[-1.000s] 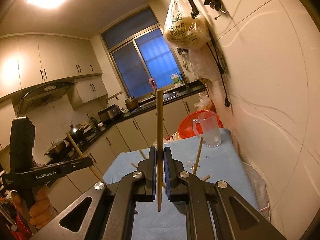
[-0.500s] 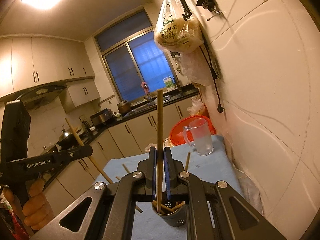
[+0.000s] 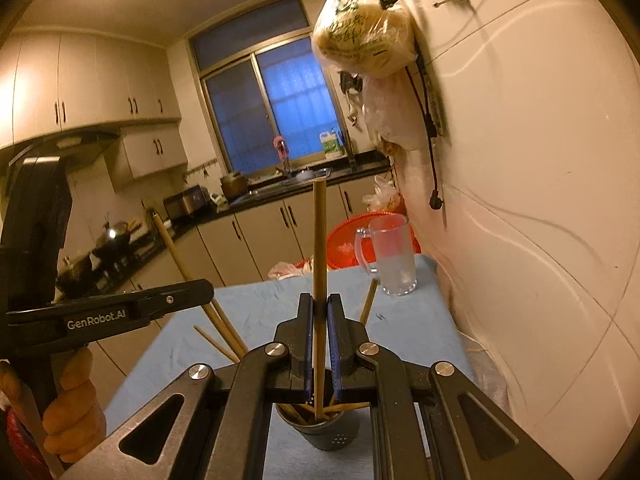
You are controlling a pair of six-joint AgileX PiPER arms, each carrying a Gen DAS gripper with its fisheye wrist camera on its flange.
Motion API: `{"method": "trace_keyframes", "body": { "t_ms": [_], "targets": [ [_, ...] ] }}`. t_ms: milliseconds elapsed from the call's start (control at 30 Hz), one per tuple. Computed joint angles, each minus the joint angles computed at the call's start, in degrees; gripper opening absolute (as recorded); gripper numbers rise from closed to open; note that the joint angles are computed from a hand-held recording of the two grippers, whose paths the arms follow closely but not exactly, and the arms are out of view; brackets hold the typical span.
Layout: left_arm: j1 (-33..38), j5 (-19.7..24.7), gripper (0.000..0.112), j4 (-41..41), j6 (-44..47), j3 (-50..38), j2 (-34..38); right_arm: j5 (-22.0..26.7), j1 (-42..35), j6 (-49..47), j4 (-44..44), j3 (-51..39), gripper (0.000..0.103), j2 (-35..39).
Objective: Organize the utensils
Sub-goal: 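Lower the chopsticks into the cup and open both grippers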
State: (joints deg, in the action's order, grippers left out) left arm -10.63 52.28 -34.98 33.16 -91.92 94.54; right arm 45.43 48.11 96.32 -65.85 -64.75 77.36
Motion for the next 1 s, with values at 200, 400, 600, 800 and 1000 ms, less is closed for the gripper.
{"method": "trace_keyframes", "body": {
  "t_ms": [200,400,600,800,1000],
  "targets": [
    [-0.2,-2.0,0.006,0.6,1.4,3.4,-0.6,-1.5,-1.1,-2.8,2.5,-0.2,0.008,2.3],
    [-0.2,-2.8,0.006,1.5,1.0,4.2,-0.2,-2.2,-2.5,-6.1,5.7,-1.2,0.008,4.1],
    [0.2,-3.4,0.007,1.9,0.0,4.2,0.0,-1.7,-2.9,-6.7,6.1,-2.0,0.009,4.7],
    [0.6,-3.3,0.007,1.4,-0.2,4.3,-0.7,-0.1,-2.1,-5.6,5.0,-1.9,0.018,3.6],
    [2.8,-2.8,0.007,-0.8,1.7,6.2,-3.4,4.0,1.4,-2.3,1.9,-1.1,0.018,0.5]
  ]
}}
